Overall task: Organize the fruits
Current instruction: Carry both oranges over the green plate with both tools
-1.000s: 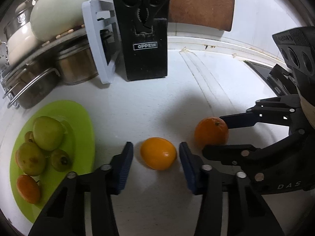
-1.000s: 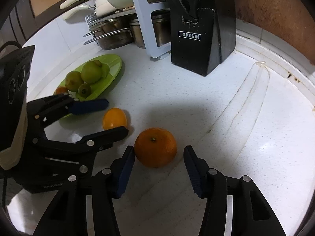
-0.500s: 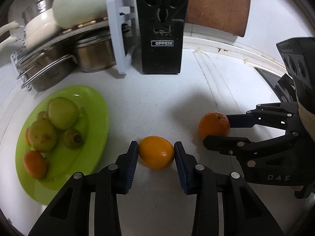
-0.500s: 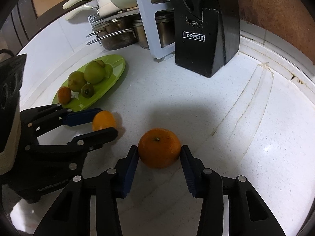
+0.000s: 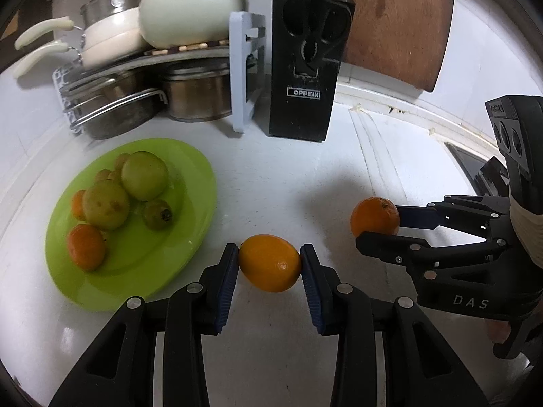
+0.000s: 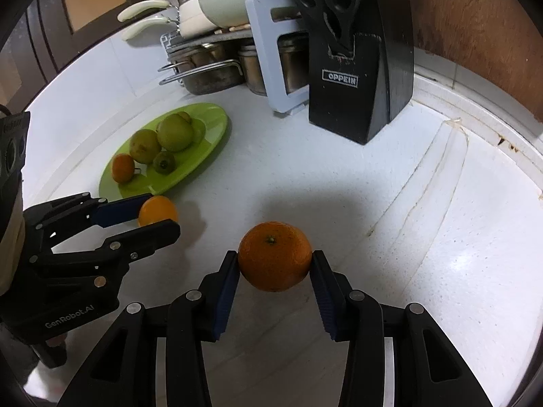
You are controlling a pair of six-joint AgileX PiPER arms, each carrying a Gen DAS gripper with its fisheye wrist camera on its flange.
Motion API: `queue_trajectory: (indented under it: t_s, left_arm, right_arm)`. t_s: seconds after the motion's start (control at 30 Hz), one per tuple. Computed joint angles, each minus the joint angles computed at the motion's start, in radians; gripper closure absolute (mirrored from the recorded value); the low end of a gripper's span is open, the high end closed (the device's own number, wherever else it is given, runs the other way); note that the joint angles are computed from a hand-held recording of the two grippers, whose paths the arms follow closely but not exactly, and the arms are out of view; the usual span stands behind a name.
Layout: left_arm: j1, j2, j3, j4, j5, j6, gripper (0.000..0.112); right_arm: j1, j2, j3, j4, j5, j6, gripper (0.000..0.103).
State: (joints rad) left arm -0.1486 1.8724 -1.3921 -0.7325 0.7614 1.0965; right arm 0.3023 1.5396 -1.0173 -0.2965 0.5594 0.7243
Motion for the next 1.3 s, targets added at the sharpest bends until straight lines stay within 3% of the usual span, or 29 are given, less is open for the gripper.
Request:
queue_trajectory:
  t_s: [0.77, 1.3]
  left_arm:
    - [0.200, -0.284, 0.204, -0.150, 0.009, 0.112, 0.075]
    - [0.313, -0.302, 0.134, -0.188, -0.014, 0.122, 0.075]
  right_arm:
    - [0.214, -0.062, -0.102, -0.202, 0.092, 0.168, 0.059]
    - [0.255, 0.064, -0.296, -0.208, 0.073, 0.114, 0.059]
